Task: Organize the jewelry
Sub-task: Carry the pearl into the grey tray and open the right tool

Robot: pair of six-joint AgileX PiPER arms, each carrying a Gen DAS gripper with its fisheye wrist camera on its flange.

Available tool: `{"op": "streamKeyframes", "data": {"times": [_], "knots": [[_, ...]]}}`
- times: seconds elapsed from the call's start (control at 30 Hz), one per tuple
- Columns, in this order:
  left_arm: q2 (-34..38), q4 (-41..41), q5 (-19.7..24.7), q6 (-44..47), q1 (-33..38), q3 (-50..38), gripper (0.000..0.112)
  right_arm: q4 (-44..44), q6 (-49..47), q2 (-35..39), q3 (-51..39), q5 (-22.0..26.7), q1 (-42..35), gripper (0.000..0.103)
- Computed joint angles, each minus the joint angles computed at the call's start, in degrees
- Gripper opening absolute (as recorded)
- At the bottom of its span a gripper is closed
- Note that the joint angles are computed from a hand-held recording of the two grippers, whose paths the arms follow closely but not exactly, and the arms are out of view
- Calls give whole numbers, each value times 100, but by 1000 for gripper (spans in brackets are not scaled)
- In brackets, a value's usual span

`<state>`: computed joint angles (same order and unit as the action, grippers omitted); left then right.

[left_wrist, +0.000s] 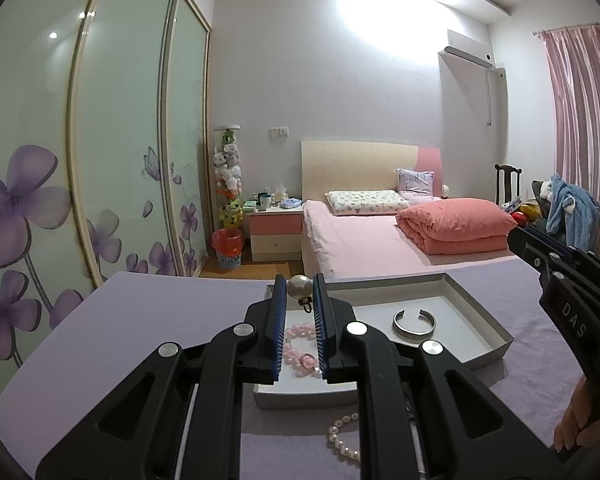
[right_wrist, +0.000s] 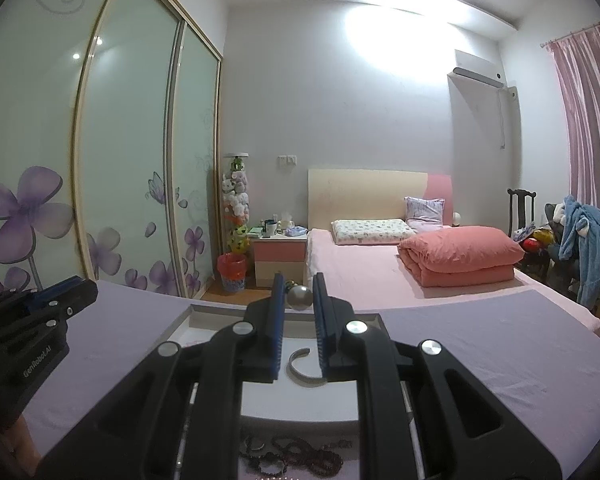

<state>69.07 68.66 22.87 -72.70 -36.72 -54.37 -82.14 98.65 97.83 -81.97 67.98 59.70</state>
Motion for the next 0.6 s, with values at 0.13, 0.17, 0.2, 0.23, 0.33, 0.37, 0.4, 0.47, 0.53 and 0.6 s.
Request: {"op": "streamKeyframes", "data": {"times": [0.13, 0.17, 0.2, 0.23, 0.33, 0.37, 0.4, 0.47, 0.53, 0.6], "knots": [[278, -457, -263, 377, 244, -187, 14, 108, -23, 66, -41, -321, -279, 14], [355, -665, -360, 573, 338, -240, 14, 149, -52, 80, -61, -385, -338, 14], [437, -807, -417, 691, 384, -289, 14, 218, -96, 109, -85, -516, -453, 14], [549, -1032, -489, 888, 444, -365, 14, 297, -158, 138, -123, -637, -562, 14], [817, -1275, -623, 1103, 524, -511, 14, 595, -346, 265, -265, -1018, -898, 14], [930, -1413, -658, 1240, 553, -585, 14, 686, -402, 287, -294, -1114, -974, 14], [1040, -1607, -692, 1438, 584, -659, 14, 897, -527, 346, -357, -1300, -1129, 14], [1215, -2070, -745, 1901, 638, -771, 14, 1210, -731, 423, -435, -1564, -1338, 14], [1385, -2625, -757, 2440, 708, -889, 14, 1611, -1025, 570, -579, -1831, -1578, 14], [1540, -3314, -757, 3092, 791, -991, 14, 1970, -1313, 720, -737, -2022, -1769, 14]]}}
